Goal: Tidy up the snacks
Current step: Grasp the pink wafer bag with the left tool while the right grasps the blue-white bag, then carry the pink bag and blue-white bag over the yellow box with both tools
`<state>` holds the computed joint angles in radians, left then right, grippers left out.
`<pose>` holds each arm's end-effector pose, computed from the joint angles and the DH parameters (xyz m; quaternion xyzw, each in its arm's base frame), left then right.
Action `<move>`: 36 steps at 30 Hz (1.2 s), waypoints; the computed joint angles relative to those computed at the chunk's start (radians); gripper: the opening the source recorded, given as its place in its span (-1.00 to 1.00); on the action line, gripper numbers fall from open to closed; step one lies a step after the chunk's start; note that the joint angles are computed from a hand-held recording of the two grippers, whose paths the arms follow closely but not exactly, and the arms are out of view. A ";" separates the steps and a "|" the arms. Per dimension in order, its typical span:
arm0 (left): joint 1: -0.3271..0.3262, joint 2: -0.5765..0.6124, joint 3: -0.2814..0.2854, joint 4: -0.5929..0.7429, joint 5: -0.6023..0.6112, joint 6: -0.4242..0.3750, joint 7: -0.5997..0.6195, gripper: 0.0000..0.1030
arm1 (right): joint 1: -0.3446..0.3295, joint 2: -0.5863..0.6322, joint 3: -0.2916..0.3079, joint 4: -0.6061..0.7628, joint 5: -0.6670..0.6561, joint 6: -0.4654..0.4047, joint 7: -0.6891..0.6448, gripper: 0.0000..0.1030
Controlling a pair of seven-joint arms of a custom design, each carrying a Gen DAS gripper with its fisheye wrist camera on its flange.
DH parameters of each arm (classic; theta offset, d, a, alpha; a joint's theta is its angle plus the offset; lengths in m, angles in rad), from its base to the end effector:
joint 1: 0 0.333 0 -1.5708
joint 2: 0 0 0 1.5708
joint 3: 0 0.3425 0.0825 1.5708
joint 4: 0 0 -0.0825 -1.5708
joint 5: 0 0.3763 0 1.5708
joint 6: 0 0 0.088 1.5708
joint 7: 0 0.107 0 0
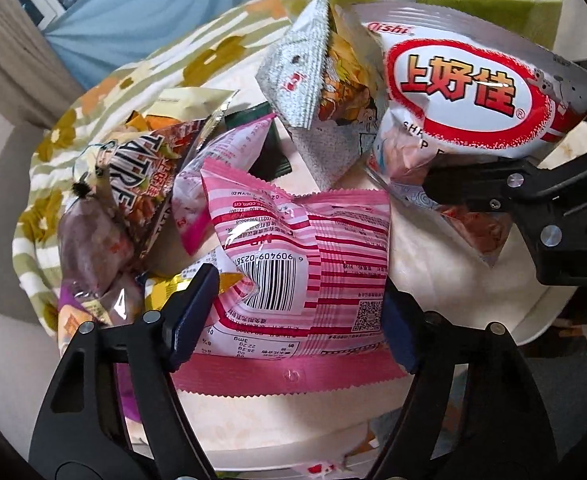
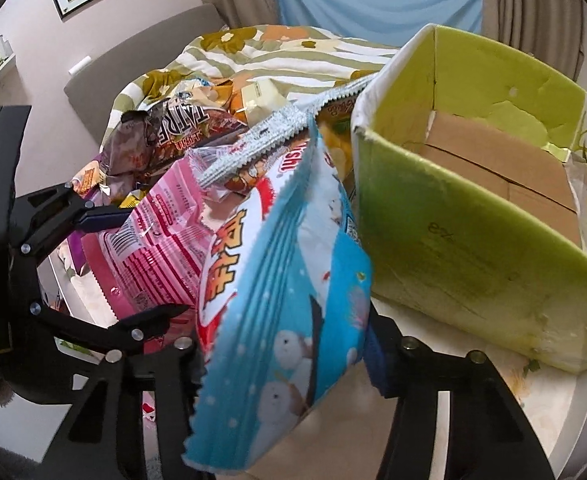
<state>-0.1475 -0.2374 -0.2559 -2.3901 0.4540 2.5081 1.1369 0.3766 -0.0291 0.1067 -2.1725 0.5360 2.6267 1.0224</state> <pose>0.4380 -0.1960 0.4730 -0.5760 0.7777 -0.0837 0.2375 0.5007 0.2495 0.4865 -0.8516 0.4347 -0.0453 0.2895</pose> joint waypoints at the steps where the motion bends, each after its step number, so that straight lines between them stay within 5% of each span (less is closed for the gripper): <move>1: -0.002 -0.014 0.004 -0.007 -0.008 0.001 0.005 0.41 | 0.001 -0.011 0.002 -0.009 -0.006 0.007 0.015 -0.01; 21: -0.001 -0.279 0.090 -0.011 -0.263 0.070 0.279 0.41 | 0.012 -0.241 0.017 0.004 -0.292 -0.036 0.494 -0.05; 28: 0.056 -0.102 0.042 0.206 -0.266 0.103 0.261 0.41 | -0.020 -0.172 -0.021 0.144 -0.359 -0.075 0.519 -0.05; 32: 0.085 0.053 -0.016 0.378 -0.157 0.072 0.120 0.41 | -0.044 -0.107 -0.067 0.227 -0.291 -0.109 0.430 -0.05; 36: 0.043 0.224 -0.016 0.567 -0.061 0.022 -0.010 0.41 | -0.096 -0.028 -0.087 0.331 -0.257 -0.169 0.361 -0.05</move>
<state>-0.1048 -0.0131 -0.2718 -1.8226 0.3926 2.5303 1.1273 0.2808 -0.0568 0.0192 -1.8417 0.2787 2.4575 1.3833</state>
